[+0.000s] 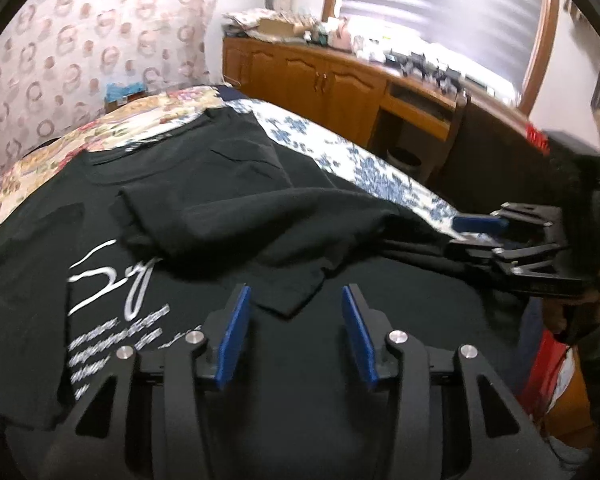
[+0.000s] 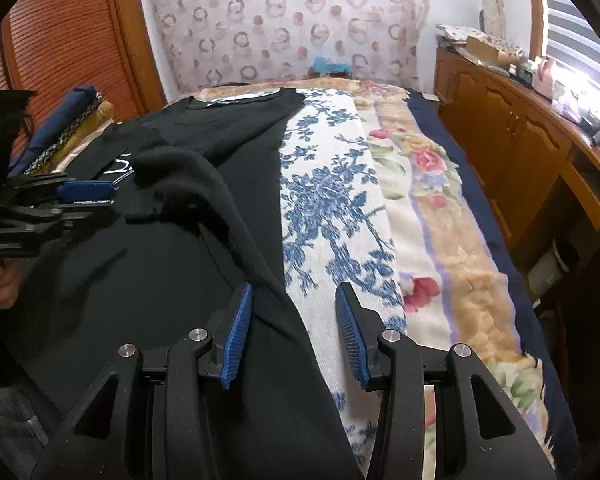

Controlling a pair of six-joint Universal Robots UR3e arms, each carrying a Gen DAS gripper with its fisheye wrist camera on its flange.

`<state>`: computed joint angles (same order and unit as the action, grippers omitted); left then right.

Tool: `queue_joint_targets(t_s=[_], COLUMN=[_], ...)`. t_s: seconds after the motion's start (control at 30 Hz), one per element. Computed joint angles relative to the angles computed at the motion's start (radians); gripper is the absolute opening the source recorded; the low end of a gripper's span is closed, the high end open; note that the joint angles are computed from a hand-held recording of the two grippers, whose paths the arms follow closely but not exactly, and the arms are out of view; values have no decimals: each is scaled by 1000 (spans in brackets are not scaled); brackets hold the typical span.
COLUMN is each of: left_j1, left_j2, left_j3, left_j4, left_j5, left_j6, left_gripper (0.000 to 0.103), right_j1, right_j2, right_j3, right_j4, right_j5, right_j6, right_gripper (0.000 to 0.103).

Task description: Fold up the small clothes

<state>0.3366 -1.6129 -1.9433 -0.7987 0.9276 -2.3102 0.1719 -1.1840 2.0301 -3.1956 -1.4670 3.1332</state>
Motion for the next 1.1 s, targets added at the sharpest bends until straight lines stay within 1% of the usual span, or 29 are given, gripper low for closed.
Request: queue_joint_targets(t_s=[0.07, 0.1, 0.17, 0.2, 0.23, 0.3, 0.37, 0.47, 0.53, 0.63, 0.8, 0.87, 0.93, 1.0, 1.07, 1.1], left_j1=[-52, -82, -104, -114, -110, -99, -59, 47, 103, 160, 223, 254, 292, 313, 323, 335], left_j2=[-45, -73, -90, -94, -92, -78, -26, 133, 212, 297, 375, 408, 433, 450, 459, 461], left_j3=[19, 31, 25, 26, 23, 22, 6, -51, -64, -87, -124, -138, -133, -139, -139, -128], left_j4=[58, 94, 159, 178, 180, 156, 100, -31, -135, -251, -336, -380, -457, -476, -488, -514], left_j5=[57, 94, 123, 136, 137, 134, 91, 4, -26, -43, -47, -53, -70, -78, -90, -101], left_j6=[-30, -46, -51, -56, -53, -32, 2, 104, 169, 247, 319, 349, 392, 408, 409, 420], left_gripper=[45, 39, 32, 24, 11, 6, 5, 5, 5, 5, 6, 6, 6, 8, 11, 13], right_j1=[-3, -1, 8, 12, 15, 11, 5, 6, 10, -29, -31, -12, 2, 27, 57, 68], right_j2=[-5, -2, 4, 8, 12, 14, 14, 12, -2, -55, -142, -156, -167, -159, -131, -114], right_j3=[24, 28, 32, 33, 34, 41, 48, 52, 55, 110, 144, 123, 97, 60, 6, -20], right_j4=[-25, -33, -49, -58, -65, -79, -90, -93, -73, -62, -21, 0, 22, 36, 59, 67], right_j5=[1, -1, -14, -21, -25, -17, -8, -10, -23, 61, 87, 75, 83, 76, 47, 35], right_j6=[-3, -4, -11, -14, -13, -9, -13, -16, -15, -20, -42, -42, -45, -42, -48, -54], right_gripper=[43, 43, 43, 44, 44, 44, 44, 44, 43, 43, 43, 43, 43, 43, 43, 43])
